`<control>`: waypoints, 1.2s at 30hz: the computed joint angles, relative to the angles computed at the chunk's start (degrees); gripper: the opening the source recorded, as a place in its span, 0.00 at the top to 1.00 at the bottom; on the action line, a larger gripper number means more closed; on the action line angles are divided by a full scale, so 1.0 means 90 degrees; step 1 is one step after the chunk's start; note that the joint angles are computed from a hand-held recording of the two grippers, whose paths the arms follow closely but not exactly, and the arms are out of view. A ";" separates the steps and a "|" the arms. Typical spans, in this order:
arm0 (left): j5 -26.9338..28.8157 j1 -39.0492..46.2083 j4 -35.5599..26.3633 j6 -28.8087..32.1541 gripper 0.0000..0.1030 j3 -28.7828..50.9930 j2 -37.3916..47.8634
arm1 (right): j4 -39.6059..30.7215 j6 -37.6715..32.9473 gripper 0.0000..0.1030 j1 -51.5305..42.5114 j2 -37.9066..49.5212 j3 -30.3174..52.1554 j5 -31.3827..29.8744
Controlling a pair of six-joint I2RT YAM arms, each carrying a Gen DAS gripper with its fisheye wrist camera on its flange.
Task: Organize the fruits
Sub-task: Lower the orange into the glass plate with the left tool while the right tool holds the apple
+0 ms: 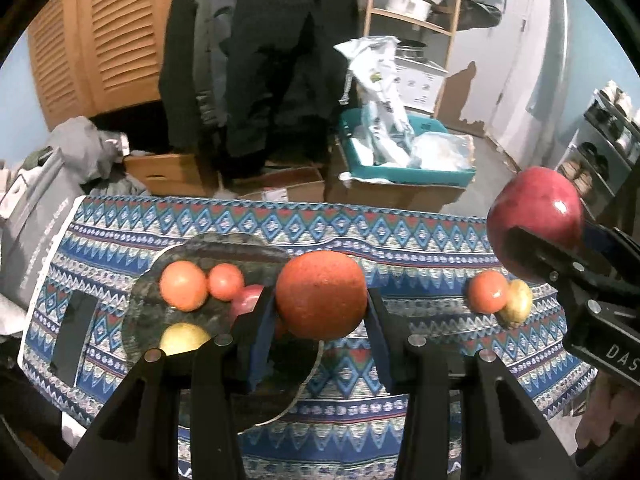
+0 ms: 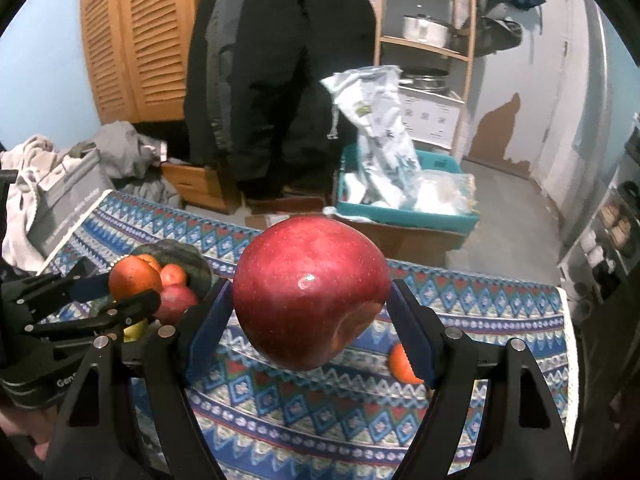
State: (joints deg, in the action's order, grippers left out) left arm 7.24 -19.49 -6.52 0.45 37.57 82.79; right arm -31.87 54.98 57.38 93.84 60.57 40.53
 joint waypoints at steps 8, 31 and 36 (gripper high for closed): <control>0.0191 0.0703 0.0076 0.0301 0.57 0.0147 0.0440 | 0.0458 -0.0546 0.24 -0.0115 0.0804 0.0692 -0.0332; 0.0397 0.1566 0.0353 0.0800 0.57 0.0864 0.2288 | 0.1024 -0.1263 0.24 -0.0408 0.2559 0.2067 -0.1270; 0.0302 0.1563 0.0264 0.0815 0.55 0.1026 0.2512 | 0.1016 -0.1280 0.24 -0.0448 0.2659 0.2140 -0.1360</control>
State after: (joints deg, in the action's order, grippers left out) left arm 9.96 -5.42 -4.14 7.79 46.80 105.40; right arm -22.73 43.46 53.35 117.77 79.83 28.29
